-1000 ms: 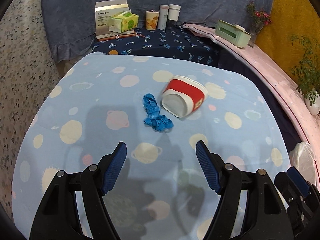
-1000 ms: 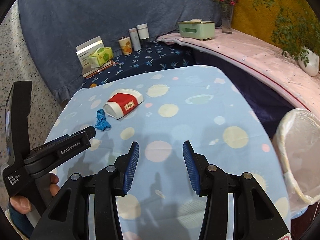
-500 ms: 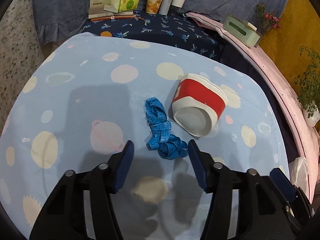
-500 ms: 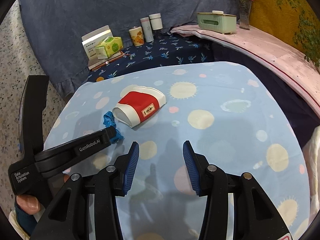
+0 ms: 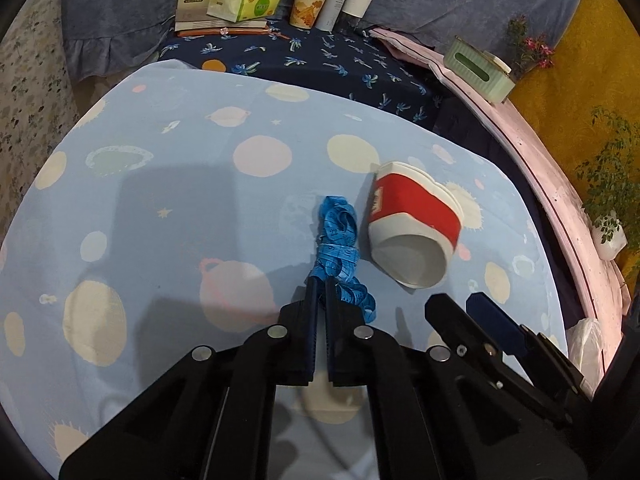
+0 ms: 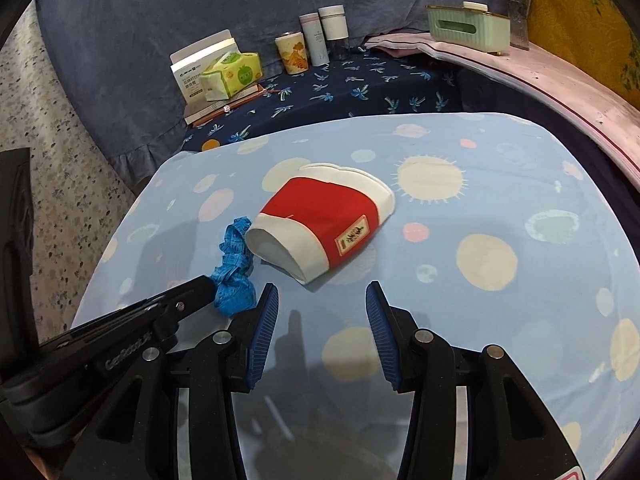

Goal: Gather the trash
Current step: 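Grasp the red-and-white paper cup rim with the right tool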

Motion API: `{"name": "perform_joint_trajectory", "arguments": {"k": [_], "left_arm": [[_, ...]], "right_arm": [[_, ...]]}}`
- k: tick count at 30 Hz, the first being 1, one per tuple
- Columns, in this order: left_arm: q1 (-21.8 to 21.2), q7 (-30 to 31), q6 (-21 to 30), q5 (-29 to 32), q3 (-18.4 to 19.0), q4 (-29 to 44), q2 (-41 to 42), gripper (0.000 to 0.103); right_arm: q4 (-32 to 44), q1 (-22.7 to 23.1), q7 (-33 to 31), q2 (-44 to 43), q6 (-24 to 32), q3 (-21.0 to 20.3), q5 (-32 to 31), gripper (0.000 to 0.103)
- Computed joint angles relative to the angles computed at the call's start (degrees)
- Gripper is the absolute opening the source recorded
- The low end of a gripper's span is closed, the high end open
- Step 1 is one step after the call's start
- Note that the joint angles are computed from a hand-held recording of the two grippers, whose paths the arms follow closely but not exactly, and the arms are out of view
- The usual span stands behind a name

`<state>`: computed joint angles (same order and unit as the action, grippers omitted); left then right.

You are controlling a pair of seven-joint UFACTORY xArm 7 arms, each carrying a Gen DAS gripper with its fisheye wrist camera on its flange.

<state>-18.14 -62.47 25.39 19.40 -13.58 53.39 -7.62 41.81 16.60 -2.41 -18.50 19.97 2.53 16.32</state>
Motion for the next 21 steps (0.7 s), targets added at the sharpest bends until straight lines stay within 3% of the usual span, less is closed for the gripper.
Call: {"name": "perform_joint_trajectory", "arguments": {"k": [4, 9, 15, 16, 18, 21], "left_arm": [[0.3, 0.9, -1.4, -1.4, 0.5, -1.7, -1.1, 0.002], [0.8, 1.9, -2.1, -2.0, 0.2, -2.6, -1.9, 0.002], [0.8, 2.9, -3.2, -2.4, -0.7, -3.9, -3.5, 0.003], [1.4, 1.3, -2.8, -0.8, -1.6, -3.7, -3.7, 0.009], [1.4, 0.7, -2.5, -0.1, -2.0, -3.5, -3.8, 0.040], [2.0, -1.5, -1.8, 2.2, -2.8, -2.0, -2.7, 0.046]], "right_arm": [[1.1, -0.1, 1.0, 2.2, -1.5, 0.7, -0.3, 0.040], [2.1, 0.2, 0.6, 3.9, -1.5, 0.5, 0.5, 0.009], [-0.1, -0.1, -0.4, 1.5, -2.0, -0.4, 1.8, 0.003], [-0.7, -0.2, -0.6, 0.7, -2.1, -0.6, 1.8, 0.003], [-1.9, -0.2, -0.8, -1.1, -1.9, -1.1, 1.9, 0.003], [-3.5, -1.2, 0.2, -3.2, -2.3, -1.0, 0.8, 0.003]]}}
